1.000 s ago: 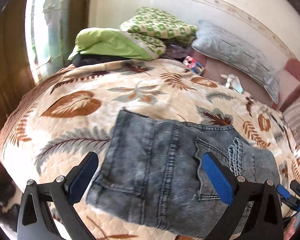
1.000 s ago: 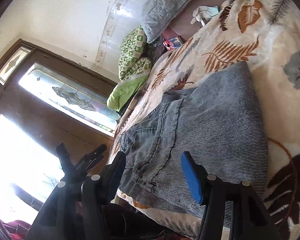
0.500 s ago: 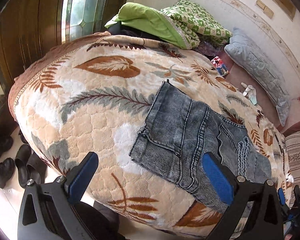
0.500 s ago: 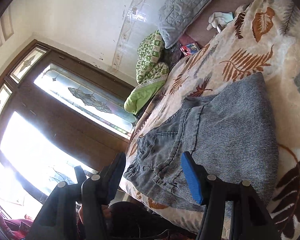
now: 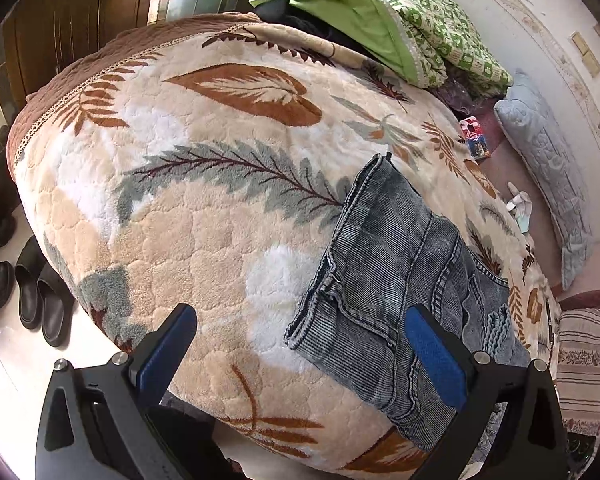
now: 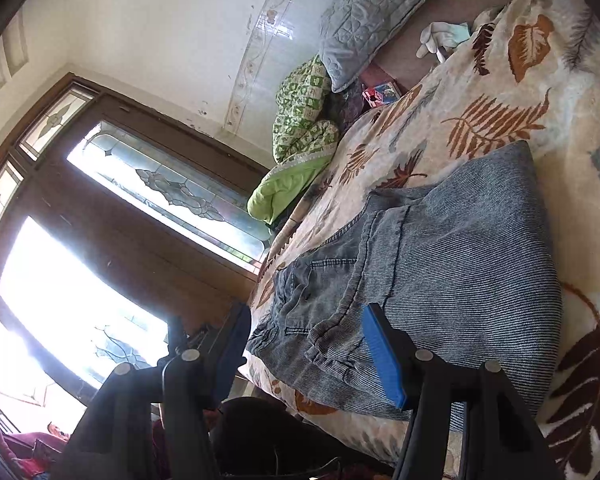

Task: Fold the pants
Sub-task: 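Move the open left tool to the side edge of the folded jeans, then close the left tool on the jeans edge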

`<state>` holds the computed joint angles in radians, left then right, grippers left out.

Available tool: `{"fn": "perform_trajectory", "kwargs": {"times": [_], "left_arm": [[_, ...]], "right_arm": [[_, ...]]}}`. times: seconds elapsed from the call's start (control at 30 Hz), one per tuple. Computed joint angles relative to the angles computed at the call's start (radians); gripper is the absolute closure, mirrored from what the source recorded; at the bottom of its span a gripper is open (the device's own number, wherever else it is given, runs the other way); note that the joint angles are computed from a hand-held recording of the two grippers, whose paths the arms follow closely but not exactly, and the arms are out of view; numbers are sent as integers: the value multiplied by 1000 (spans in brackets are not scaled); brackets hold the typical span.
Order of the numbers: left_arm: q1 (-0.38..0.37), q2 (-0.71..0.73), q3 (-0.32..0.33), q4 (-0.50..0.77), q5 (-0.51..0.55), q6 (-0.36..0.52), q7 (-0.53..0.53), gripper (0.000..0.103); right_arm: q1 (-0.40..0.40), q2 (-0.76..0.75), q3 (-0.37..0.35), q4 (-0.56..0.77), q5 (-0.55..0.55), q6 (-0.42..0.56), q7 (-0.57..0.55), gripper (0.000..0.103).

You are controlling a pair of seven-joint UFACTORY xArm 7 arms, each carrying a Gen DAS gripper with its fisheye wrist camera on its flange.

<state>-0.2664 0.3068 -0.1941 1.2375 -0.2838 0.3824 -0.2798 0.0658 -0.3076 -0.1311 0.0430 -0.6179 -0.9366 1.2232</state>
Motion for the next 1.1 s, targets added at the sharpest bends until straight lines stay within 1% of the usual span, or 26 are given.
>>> {"fn": "perform_trajectory", "kwargs": {"times": [0.07, 0.13, 0.2, 0.27, 0.3, 0.33, 0.4, 0.43, 0.47, 0.5, 0.6, 0.67, 0.7, 0.73, 0.77, 0.8, 0.9, 0.93, 0.97, 1.0, 1.03, 1.07, 1.1], "left_arm": [[30, 22, -34, 24, -60, 23, 49, 0], [67, 43, -83, 52, -147, 58, 148, 0], [76, 61, -101, 76, -203, 93, 211, 1], [75, 80, -104, 99, -241, 125, 249, 12], [70, 91, -100, 113, -249, 146, 255, 24], [46, 95, -77, 119, -222, 151, 230, 29], [20, 92, -56, 116, -192, 132, 212, 31], [10, 95, -49, 122, -176, 130, 202, 36], [5, 102, -45, 131, -166, 129, 197, 39], [3, 109, -45, 142, -162, 129, 194, 45], [-28, 115, -20, 146, -105, 101, 145, 52], [-48, 122, -7, 153, -57, 85, 115, 52], [-52, 125, -7, 153, -43, 78, 106, 47], [-48, 133, -16, 159, -42, 73, 106, 35], [-35, 142, -37, 165, -55, 67, 129, 29], [-40, 145, -40, 166, -46, 57, 135, 23], [-105, 145, 16, 155, 65, 9, 69, 24], [-119, 146, 30, 152, 98, -6, 50, 38], [-131, 145, 44, 148, 130, -19, 31, 49], [-110, 146, 22, 148, 123, -27, 49, 63], [-69, 149, -22, 150, 86, -27, 90, 71], [-52, 145, -40, 144, 67, -29, 110, 74], [-59, 141, -35, 140, 75, -37, 111, 76]], "right_arm": [[5, 10, 9, 27, 0, 50, 0, 42], [13, 34, 18, 61, 8, 77, -6, 42], [21, 71, 18, 110, -17, 98, 0, 42], [22, 118, 21, 172, -51, 110, 12, 42], [20, 151, 19, 209, -83, 106, 28, 42], [14, 186, 22, 245, -117, 100, 46, 42], [-6, 234, 45, 290, -145, 106, 53, 42], [-16, 252, 56, 301, -158, 108, 58, 42], [-26, 266, 65, 305, -170, 108, 66, 42], [-35, 272, 75, 304, -173, 114, 69, 42], [-57, 265, 89, 288, -177, 120, 61, 42], [-64, 258, 94, 278, -165, 116, 53, 42], [-65, 254, 96, 274, -160, 118, 50, 42], [-65, 248, 98, 274, -159, 128, 52, 42], [-64, 242, 98, 274, -162, 140, 55, 42], [-62, 236, 100, 272, -161, 154, 55, 42], [-51, 217, 100, 267, -156, 195, 51, 42], [-47, 215, 100, 265, -148, 201, 48, 42], [-45, 213, 97, 262, -141, 202, 44, 42], [-43, 210, 95, 257, -132, 201, 39, 42], [-41, 205, 94, 251, -118, 203, 31, 42], [-39, 197, 95, 243, -100, 209, 22, 42], [-35, 192, 96, 237, -77, 215, 10, 42]]}}
